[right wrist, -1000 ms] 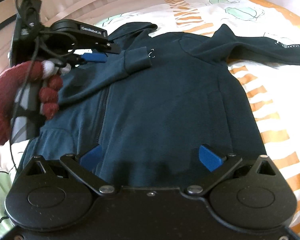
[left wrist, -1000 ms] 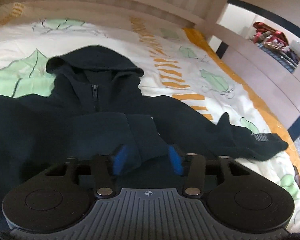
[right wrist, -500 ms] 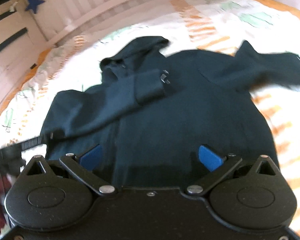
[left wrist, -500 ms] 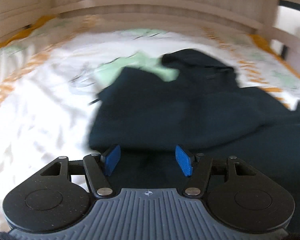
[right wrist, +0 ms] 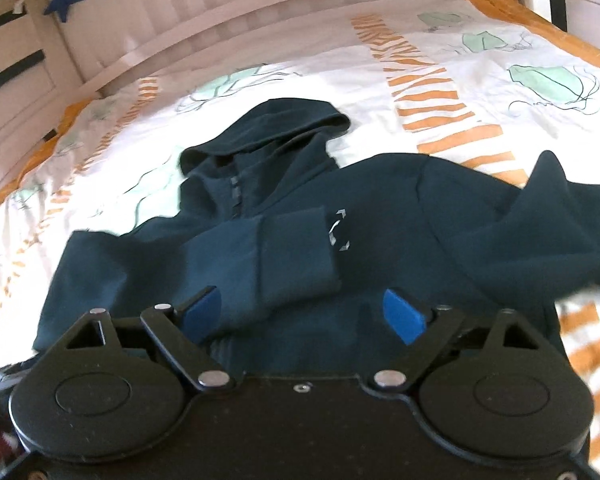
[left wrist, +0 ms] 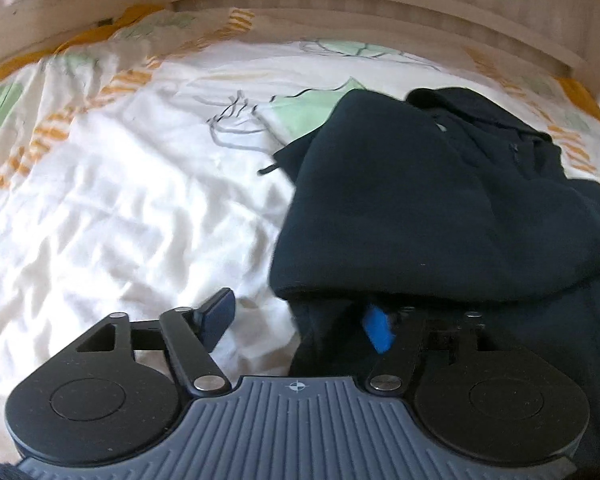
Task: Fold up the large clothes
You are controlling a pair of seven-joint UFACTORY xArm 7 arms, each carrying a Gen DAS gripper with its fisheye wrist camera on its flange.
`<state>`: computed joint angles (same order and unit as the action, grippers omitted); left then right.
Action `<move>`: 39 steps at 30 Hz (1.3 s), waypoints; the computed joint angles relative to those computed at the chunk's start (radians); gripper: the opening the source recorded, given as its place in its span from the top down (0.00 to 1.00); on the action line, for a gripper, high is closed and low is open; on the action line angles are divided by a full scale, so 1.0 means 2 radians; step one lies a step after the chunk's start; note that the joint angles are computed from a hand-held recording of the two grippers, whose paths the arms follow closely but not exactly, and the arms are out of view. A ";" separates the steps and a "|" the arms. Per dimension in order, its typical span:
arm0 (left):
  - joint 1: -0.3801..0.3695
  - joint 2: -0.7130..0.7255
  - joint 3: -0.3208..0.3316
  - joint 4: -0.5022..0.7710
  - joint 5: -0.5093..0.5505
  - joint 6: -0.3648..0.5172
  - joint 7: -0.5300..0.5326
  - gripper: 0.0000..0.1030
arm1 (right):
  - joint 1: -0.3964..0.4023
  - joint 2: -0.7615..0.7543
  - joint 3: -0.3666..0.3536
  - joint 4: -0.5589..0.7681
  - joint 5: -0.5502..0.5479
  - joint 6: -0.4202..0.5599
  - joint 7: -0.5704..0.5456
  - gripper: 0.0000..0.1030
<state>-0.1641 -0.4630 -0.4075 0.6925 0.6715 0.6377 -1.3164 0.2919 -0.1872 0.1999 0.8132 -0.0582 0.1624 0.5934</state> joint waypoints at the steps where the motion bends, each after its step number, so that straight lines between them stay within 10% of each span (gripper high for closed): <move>1: 0.002 -0.010 0.002 -0.014 0.002 -0.015 -0.015 0.31 | 0.000 0.012 -0.003 0.008 0.003 -0.002 -0.003 0.15; 7: 0.011 -0.023 -0.009 -0.023 -0.005 -0.016 -0.023 0.31 | 0.020 0.068 -0.025 0.044 0.078 0.004 -0.053 0.37; 13: 0.016 -0.019 -0.018 -0.021 0.004 -0.014 -0.031 0.31 | 0.019 0.076 -0.021 0.055 0.089 -0.005 -0.077 0.87; 18: 0.014 -0.016 -0.018 -0.019 0.010 -0.010 -0.036 0.30 | 0.047 0.009 -0.034 0.016 0.161 -0.063 -0.167 0.88; 25: -0.006 -0.011 -0.013 -0.004 -0.006 0.032 -0.015 0.30 | -0.033 -0.040 0.007 -0.027 0.067 -0.027 -0.074 0.88; 32: -0.054 -0.059 0.018 0.000 -0.095 0.087 0.048 0.32 | -0.022 -0.028 -0.002 -0.040 0.034 0.009 -0.057 0.87; 39: 0.008 -0.055 -0.013 0.031 -0.057 0.074 0.040 0.32 | -0.017 -0.029 -0.007 -0.052 0.025 0.000 -0.053 0.85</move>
